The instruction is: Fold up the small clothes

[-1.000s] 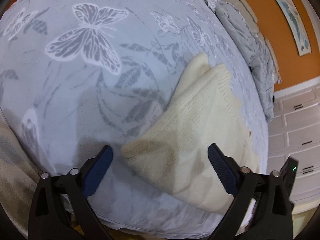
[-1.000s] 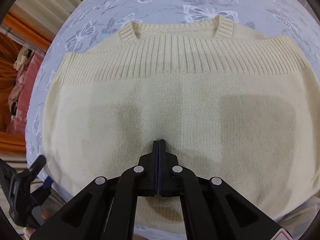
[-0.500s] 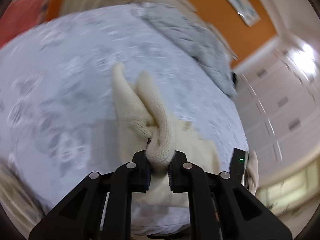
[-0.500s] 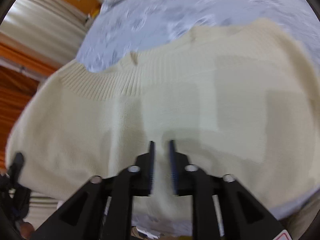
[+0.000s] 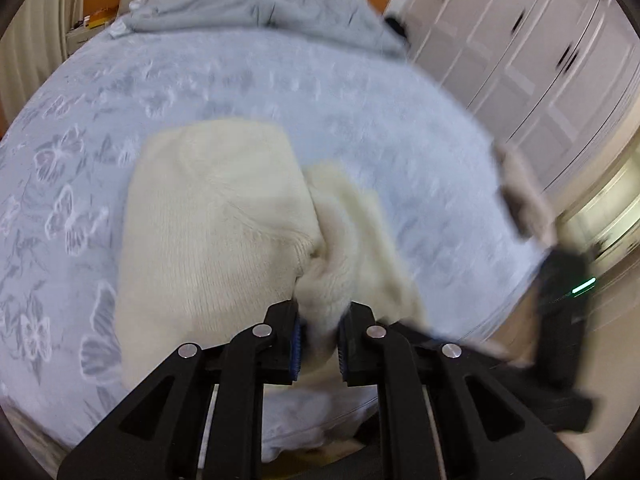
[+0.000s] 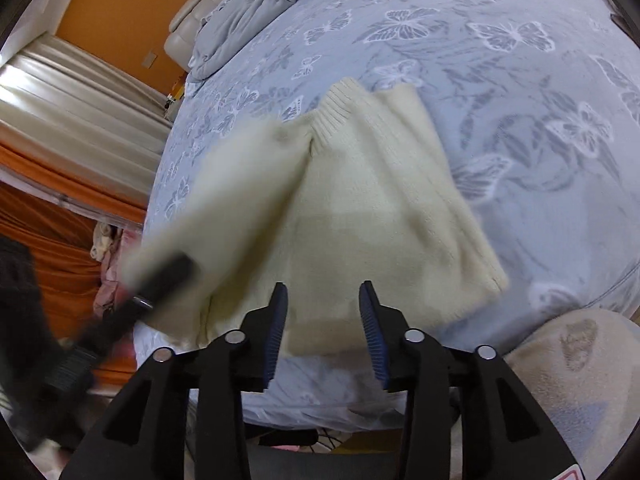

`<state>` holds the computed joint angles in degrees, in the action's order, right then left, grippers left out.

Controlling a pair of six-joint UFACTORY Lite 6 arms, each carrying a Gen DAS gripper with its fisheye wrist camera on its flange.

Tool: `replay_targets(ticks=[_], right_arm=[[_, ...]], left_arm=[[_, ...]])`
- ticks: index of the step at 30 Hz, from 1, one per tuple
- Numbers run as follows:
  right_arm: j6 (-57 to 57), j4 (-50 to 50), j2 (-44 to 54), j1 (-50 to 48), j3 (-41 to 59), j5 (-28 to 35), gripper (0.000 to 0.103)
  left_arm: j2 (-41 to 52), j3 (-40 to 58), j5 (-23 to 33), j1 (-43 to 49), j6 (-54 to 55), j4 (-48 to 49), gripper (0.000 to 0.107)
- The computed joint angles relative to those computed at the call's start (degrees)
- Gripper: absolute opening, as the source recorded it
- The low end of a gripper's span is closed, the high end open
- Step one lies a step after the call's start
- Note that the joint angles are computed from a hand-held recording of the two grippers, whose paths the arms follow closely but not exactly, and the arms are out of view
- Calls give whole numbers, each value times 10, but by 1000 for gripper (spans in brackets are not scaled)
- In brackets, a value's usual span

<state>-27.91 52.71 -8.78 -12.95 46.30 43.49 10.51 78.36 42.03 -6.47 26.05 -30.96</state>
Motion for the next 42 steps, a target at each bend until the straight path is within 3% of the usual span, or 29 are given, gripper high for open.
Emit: replay_targets(ticks=[2,4,6,7,9,13,20,22,23,24,25,26,29,31,34,38,40,42], right_arm=[[-15,12,-1,-8,2,11,58],[-32,31,-5,-22,1,28,70],[-39,67,39,-14,32,46,73],[-33,78,57,-9,44,57,73],[-16,96,106,12,85,73,76],[61,36,196,90,182,66,80],[205,-76,279,206,317,37,80],[242,-117,286,229,347,19,64],[270,-160,292,245,373,8,24],[273,-179,300,255,402,14,23],[266,-175,301,256,415,16,23],[237,-148,295,256,444,22,21],[227,-155,258,261,507,32,20],[187,-128,218,227,488,32,20],[118,-114,181,115,369,22,20],[54,-83,278,-3,247,10,19],[-8,-25,264,-22,195,-3,19],[-1,-31,258,-8,201,-12,20]], left_arm=[[-27,-47,-9,-6,7,17,19],[-87,-110,-20,16,77,4,36],[-150,-163,-34,43,121,-4,92],[-198,-208,-58,64,137,-6,96],[-241,-250,-54,104,180,-26,95],[-213,-278,-63,156,147,29,95],[-136,-281,-165,130,28,154,95],[-101,-262,-169,150,41,117,93],[-80,-246,-158,169,76,66,77],[-62,-229,-137,184,104,25,49],[-28,-199,-91,206,128,-16,41],[-12,-183,-64,217,134,-33,27],[-39,-201,-67,206,142,-35,18],[-74,-216,-59,198,154,-53,17],[-87,-207,-47,173,123,-40,15],[-54,-199,-71,123,83,3,14],[-66,-214,-97,86,35,57,14],[-78,-223,-112,64,-11,107,14]])
